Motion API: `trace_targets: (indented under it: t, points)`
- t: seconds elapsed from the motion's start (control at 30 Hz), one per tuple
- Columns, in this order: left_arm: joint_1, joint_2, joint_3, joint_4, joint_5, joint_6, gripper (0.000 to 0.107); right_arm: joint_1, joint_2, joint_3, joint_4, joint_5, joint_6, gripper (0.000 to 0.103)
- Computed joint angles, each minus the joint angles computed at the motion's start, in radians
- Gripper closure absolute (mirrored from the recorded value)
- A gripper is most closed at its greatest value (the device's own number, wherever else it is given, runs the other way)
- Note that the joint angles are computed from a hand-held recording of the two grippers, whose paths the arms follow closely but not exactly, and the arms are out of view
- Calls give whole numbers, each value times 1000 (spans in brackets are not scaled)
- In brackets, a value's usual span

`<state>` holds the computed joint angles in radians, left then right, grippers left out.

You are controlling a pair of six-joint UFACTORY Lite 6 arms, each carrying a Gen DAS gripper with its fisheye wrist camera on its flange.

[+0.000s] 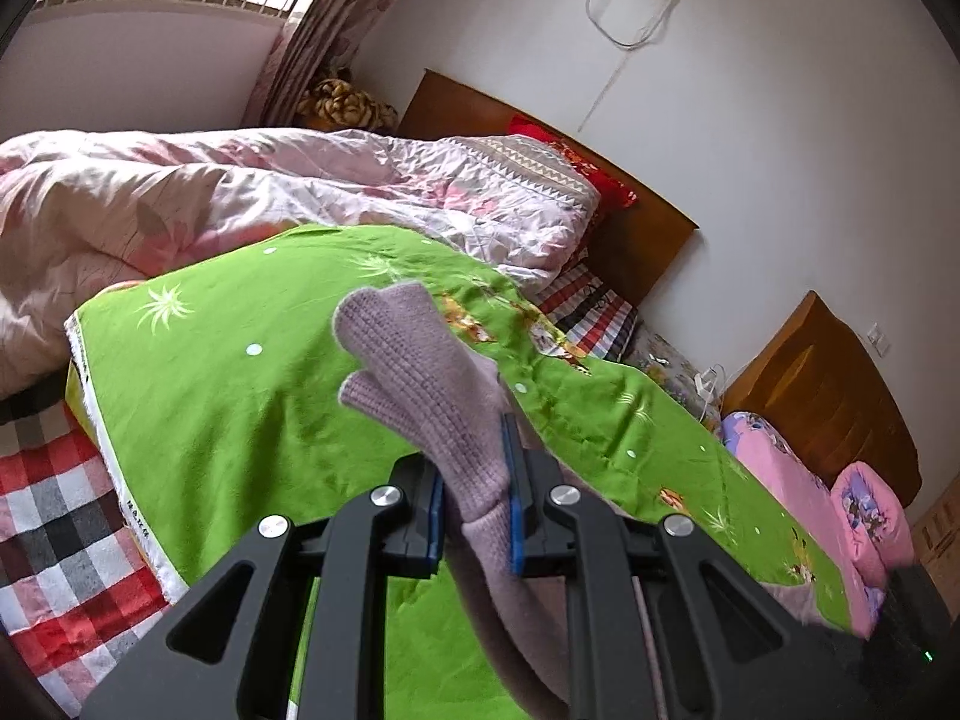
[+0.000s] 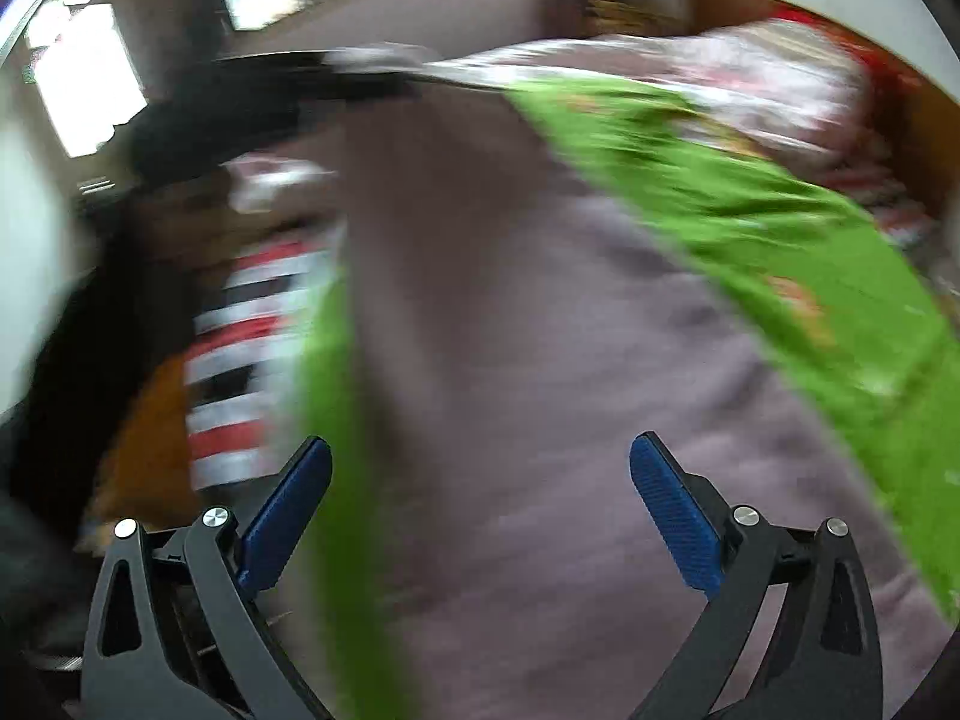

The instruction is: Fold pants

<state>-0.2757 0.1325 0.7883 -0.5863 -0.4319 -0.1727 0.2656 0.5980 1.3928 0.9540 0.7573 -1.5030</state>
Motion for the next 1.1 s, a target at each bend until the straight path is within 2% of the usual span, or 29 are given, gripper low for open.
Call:
trace_targets:
  t: [0.1, 0.17, 0.3, 0.4, 0.5, 0.53, 0.67, 0.77, 0.83, 0.87, 0.93, 1.0, 1.03, 1.1]
  points:
    - [37, 13, -17, 87, 6, -92, 92, -25, -22, -52, 25, 158, -105, 7]
    - [65, 31, -28, 192, 3, -200, 92, -45, -5, -21, 55, 194, -123, 6]
    - [107, 89, -42, 330, -21, -351, 92, -65, 164, 174, 108, 239, -3, 6]
    - [144, 137, -56, 438, -56, -465, 92, 38, 160, 98, 53, 185, -26, 6]
    - [164, 181, -62, 497, -81, -527, 92, 128, 26, -97, 72, -15, -168, 5]
    - [171, 196, -65, 516, -93, -545, 91, 134, 13, -102, 65, -28, -153, 5]
    - [190, 234, -68, 571, -137, -595, 91, 116, 29, -39, 77, 72, -123, 5]
    - [201, 249, -64, 593, -155, -615, 90, 174, 55, -39, 32, -14, -113, 4]
    - [207, 251, -65, 609, -161, -628, 90, 163, 41, -37, -7, 37, -82, 6]
    - [211, 250, -64, 614, -159, -628, 90, 120, -11, -78, -1, 105, -99, 7]
    - [203, 225, -79, 597, -157, -613, 91, 29, -24, -36, 88, 161, -116, 7]
    - [178, 168, -106, 538, -162, -549, 91, -42, 39, 89, 138, 99, -58, 7]
    - [161, 137, -116, 503, -158, -514, 91, -54, 75, 153, 121, 6, -11, 7]
    - [124, 65, -125, 425, -140, -426, 92, -54, 211, 328, -30, -172, 174, 11]
